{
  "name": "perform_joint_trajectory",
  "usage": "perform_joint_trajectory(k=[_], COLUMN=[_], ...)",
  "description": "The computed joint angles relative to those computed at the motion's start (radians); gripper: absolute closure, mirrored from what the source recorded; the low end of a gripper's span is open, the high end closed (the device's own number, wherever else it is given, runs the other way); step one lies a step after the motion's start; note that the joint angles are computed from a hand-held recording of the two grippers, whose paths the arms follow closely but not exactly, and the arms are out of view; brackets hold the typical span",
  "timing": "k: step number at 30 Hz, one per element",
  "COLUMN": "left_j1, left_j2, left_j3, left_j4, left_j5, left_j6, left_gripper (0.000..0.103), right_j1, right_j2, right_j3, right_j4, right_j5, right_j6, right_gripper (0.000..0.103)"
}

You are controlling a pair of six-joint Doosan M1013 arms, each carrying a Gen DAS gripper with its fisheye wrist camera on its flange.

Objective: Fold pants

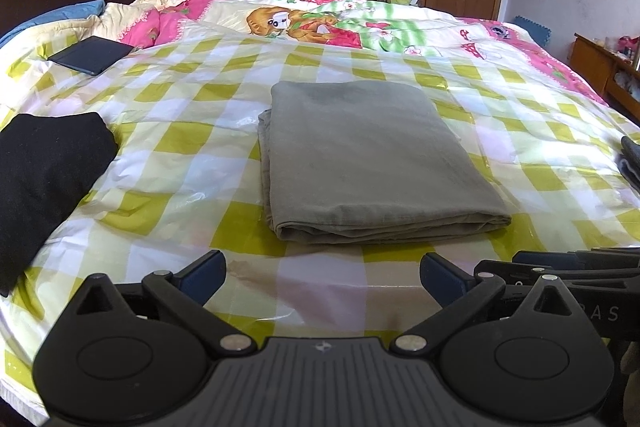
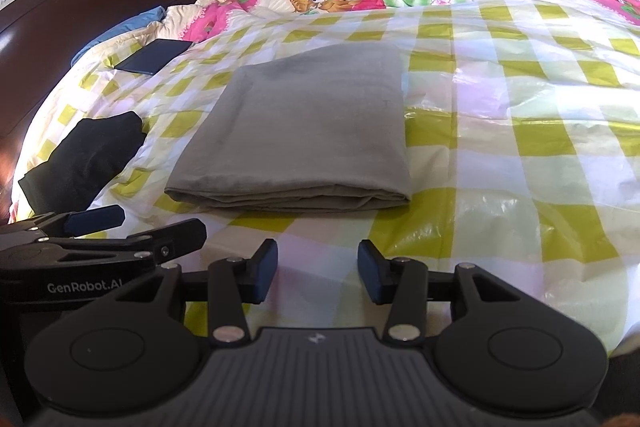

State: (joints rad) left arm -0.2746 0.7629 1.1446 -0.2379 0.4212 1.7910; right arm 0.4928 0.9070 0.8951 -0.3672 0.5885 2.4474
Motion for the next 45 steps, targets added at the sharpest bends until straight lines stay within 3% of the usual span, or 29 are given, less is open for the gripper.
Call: perform_joint_trajectory(k=[45], left_j1=[0.000], left_j2=[0.002], left_j3=[0.003], left_j4=[0.024], left_j5=[-0.002], left_j6=[-0.026], left_gripper=[0.000], right_j1=[0.003], right_j2=[-0.007], right_j3=[0.014], right_j4=[0.003], right_j5=[0.004], right_j6=[0.002], right_gripper=[0.057])
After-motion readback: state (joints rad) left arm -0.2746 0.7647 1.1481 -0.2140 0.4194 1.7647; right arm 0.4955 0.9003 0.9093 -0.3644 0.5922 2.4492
